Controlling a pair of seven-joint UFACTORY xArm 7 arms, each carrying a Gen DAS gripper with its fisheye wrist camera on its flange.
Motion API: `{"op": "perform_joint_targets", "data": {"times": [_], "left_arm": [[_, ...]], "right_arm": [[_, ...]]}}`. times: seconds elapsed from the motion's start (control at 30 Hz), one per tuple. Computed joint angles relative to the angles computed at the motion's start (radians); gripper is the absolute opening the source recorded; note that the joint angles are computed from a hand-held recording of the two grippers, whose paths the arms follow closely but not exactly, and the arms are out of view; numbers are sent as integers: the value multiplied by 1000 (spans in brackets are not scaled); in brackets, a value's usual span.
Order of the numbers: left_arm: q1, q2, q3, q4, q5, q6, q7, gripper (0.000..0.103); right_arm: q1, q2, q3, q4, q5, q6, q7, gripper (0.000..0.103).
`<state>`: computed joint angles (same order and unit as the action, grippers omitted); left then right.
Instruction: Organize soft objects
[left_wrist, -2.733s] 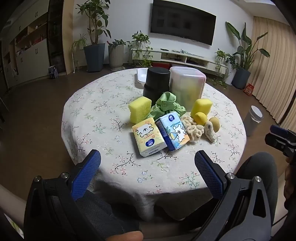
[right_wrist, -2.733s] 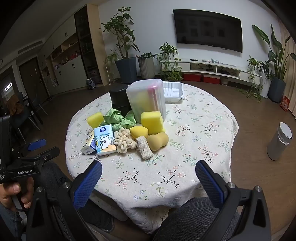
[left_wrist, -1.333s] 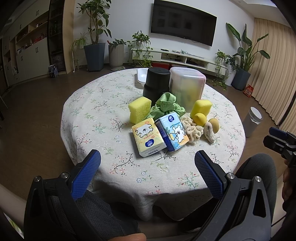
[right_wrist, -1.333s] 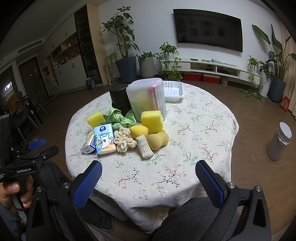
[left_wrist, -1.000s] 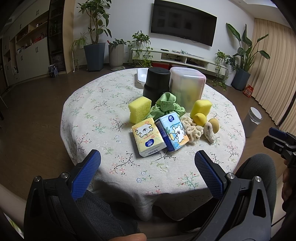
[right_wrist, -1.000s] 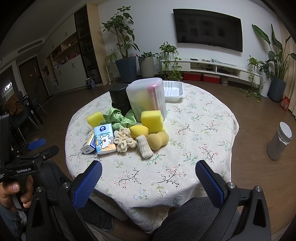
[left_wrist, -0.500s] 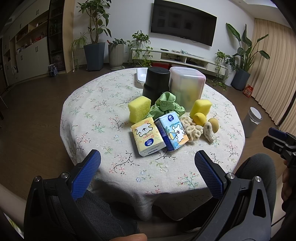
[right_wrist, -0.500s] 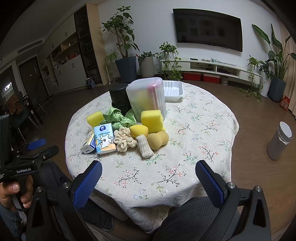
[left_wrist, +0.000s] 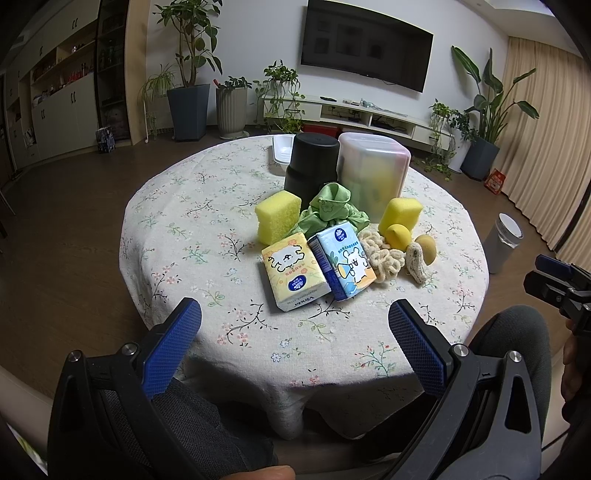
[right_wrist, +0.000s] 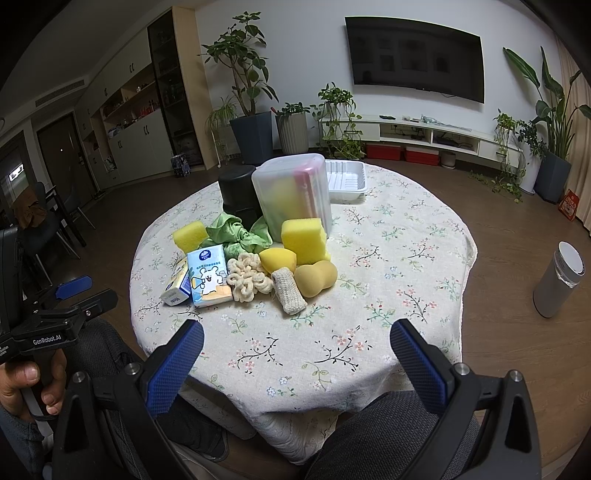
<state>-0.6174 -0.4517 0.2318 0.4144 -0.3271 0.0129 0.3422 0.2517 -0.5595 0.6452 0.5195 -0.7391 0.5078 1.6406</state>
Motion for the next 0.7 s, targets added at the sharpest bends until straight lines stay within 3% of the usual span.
{"op": "perform_joint_targets", "data": {"times": [0.43,0.63,0.7], "left_arm": [[-9,0,10,1,-2,5,4,103],[-143,15,126,12,-79,34,91,103],[-216,39,199,26,-132,38,156,103]], "right_arm": [[2,4,-4,2,-4,0,2,103],[-12,27,1,8,-20,-22,22,103],[-36,52,12,1,-50,-56,52,103]]}}
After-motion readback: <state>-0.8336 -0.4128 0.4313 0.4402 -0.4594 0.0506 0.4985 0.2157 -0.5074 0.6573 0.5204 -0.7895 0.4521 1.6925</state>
